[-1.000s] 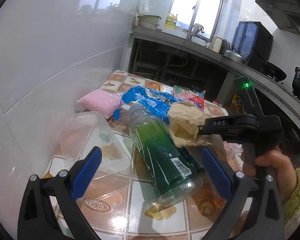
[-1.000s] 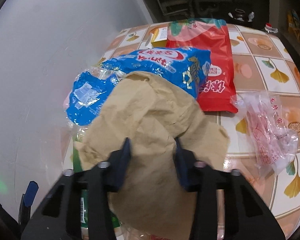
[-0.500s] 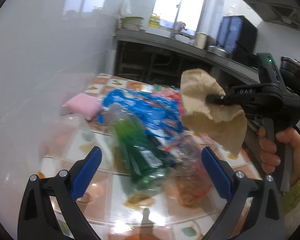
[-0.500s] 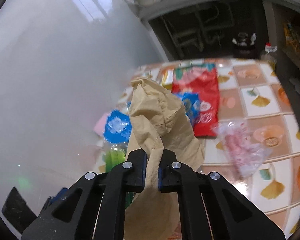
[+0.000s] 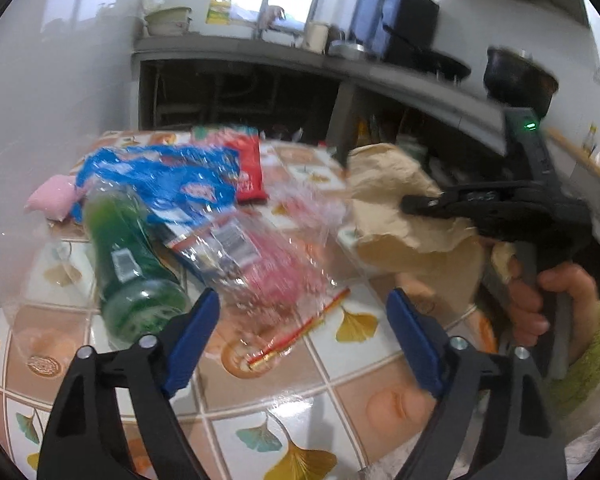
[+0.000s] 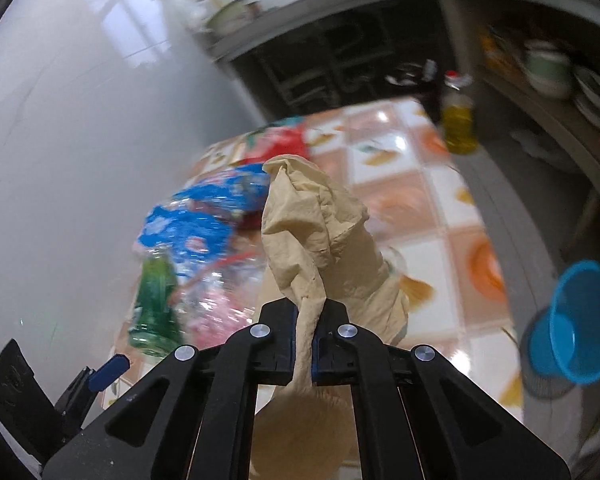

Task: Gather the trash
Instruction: 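Lift the brown paper bag with the right gripper while the left gripper grasps a clear plastic bag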

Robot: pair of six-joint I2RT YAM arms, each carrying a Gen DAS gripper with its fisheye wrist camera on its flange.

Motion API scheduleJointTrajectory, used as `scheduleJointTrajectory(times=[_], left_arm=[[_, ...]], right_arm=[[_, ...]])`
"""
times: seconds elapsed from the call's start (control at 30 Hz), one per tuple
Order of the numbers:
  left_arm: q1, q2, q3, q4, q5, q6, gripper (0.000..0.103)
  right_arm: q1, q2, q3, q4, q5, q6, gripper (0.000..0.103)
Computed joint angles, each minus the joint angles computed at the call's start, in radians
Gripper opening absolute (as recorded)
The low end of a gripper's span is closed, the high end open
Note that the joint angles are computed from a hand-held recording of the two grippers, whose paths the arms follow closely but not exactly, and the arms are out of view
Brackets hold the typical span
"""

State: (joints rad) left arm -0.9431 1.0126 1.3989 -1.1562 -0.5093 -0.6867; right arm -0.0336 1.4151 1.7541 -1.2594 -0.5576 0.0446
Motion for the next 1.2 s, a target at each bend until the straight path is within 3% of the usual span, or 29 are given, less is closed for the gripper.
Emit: scheduleJointTrajectory(times=[0.13,0.5,0.97,1.1,1.2], left_arm=[[0.024,0.083,0.001,-0.042,0.042,-0.055,0.070],[0.121,0.136,-0.026,-0.010,0.111,-0.080,0.068],[0.141,0.141,-0.036,0.073,0.238,0.009,0.029],[0.114,0.137,-0.011,0.024,0.197,-0.003,0.029],[0.097,0.121,0.005,-0.025,0.133,-0.032,0.046]], right_arm=[[-0.072,-0.017,-0.051,-0.030,-0.056,-0.028,0.003],[0.018,-0.001,-0.134,0.005,-0.093,-0.067,0.003],[0.058,0.012,-0.175,-0.044,-0.096,-0.151,0.003],[-0.002,-0.012,-0.189,-0.077,-0.104,-0.190,0.003],[-0.044,-0.015,-0.196,-0.097,-0.125,-0.208,0.003]])
